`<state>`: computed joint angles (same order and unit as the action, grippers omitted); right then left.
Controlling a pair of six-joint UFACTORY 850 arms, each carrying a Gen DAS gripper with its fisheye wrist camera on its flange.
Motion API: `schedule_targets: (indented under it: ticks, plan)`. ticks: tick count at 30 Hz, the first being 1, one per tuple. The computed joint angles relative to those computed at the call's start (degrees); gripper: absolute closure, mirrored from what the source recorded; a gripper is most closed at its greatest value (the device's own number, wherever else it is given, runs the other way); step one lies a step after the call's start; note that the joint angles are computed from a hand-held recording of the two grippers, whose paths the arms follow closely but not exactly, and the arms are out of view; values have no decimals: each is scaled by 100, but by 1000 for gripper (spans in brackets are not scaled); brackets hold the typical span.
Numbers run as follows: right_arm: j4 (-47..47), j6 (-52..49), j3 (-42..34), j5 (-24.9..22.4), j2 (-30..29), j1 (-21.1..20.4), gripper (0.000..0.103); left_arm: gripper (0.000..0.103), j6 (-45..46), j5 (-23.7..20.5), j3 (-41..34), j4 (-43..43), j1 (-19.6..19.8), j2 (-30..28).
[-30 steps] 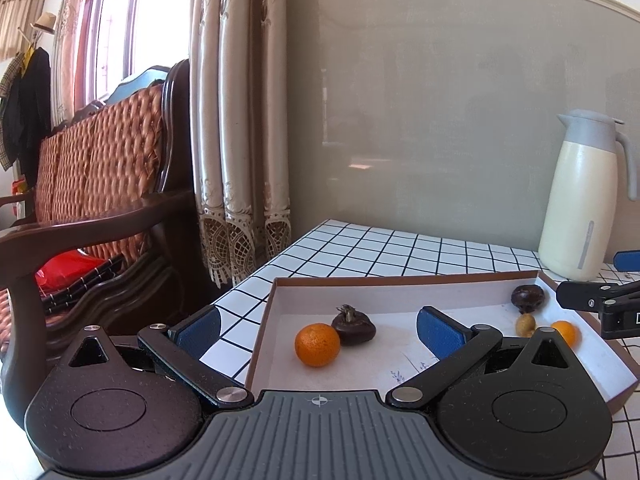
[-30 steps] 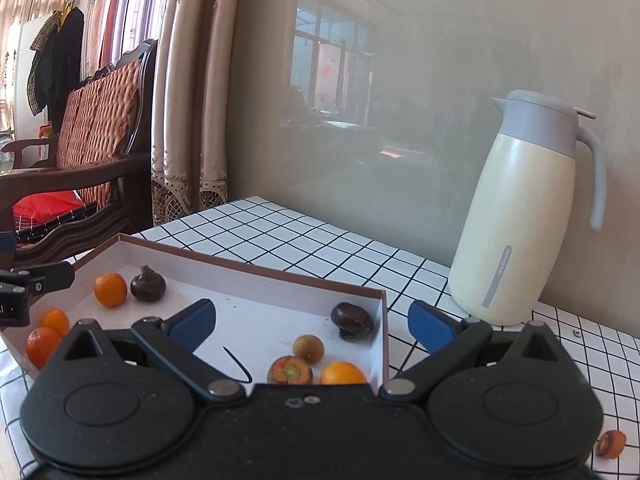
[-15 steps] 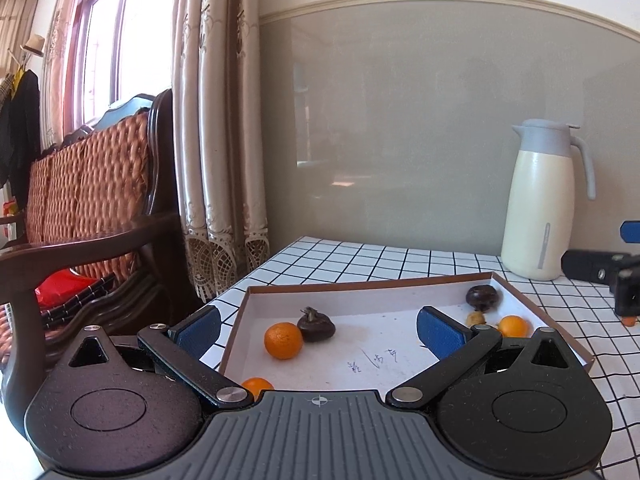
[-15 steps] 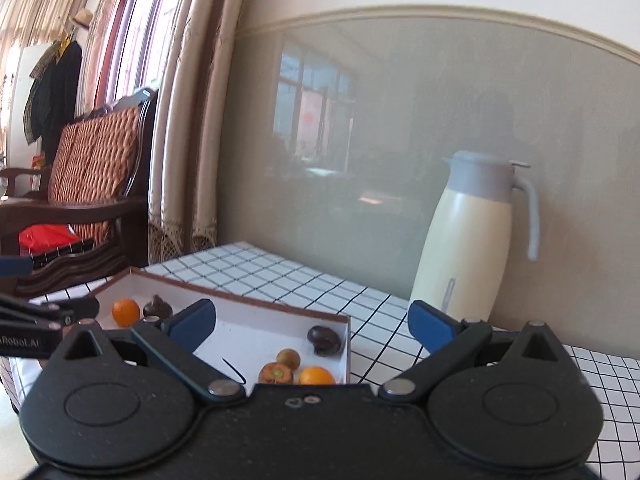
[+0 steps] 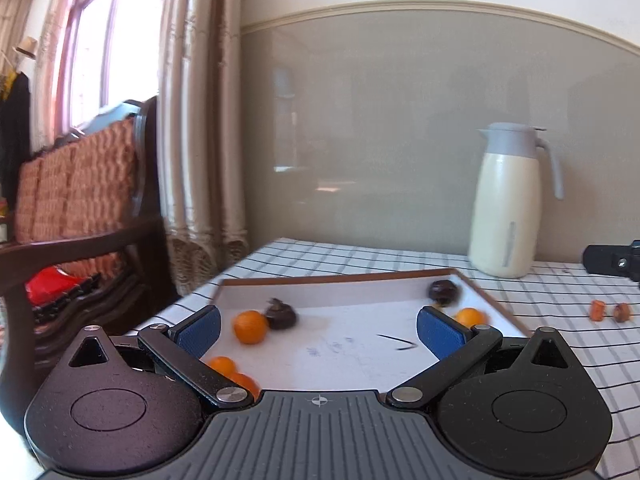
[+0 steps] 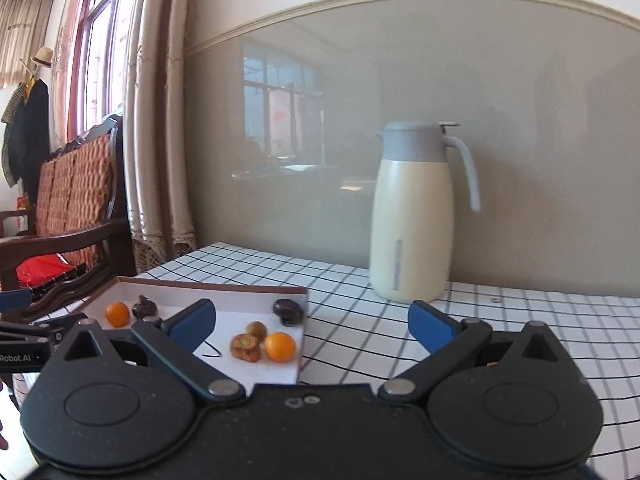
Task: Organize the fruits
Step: 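Withdraw both grippers from the tray and move toward the carrot pieces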
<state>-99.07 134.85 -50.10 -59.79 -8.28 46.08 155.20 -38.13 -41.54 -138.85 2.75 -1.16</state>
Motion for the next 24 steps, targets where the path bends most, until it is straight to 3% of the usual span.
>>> schedule_targets:
  ticks: [4,11,24]
  plan:
    - [324,-277,95,-300,94,107,6,0,-105,-152,127,319,-131,133]
    - [732,-640,385,-419,350,183,6,0,-159,-24,299,378,-558,363]
    - [1204,-681,998,-671,888,210,7,0,320,-111,541,-21,-1202,520]
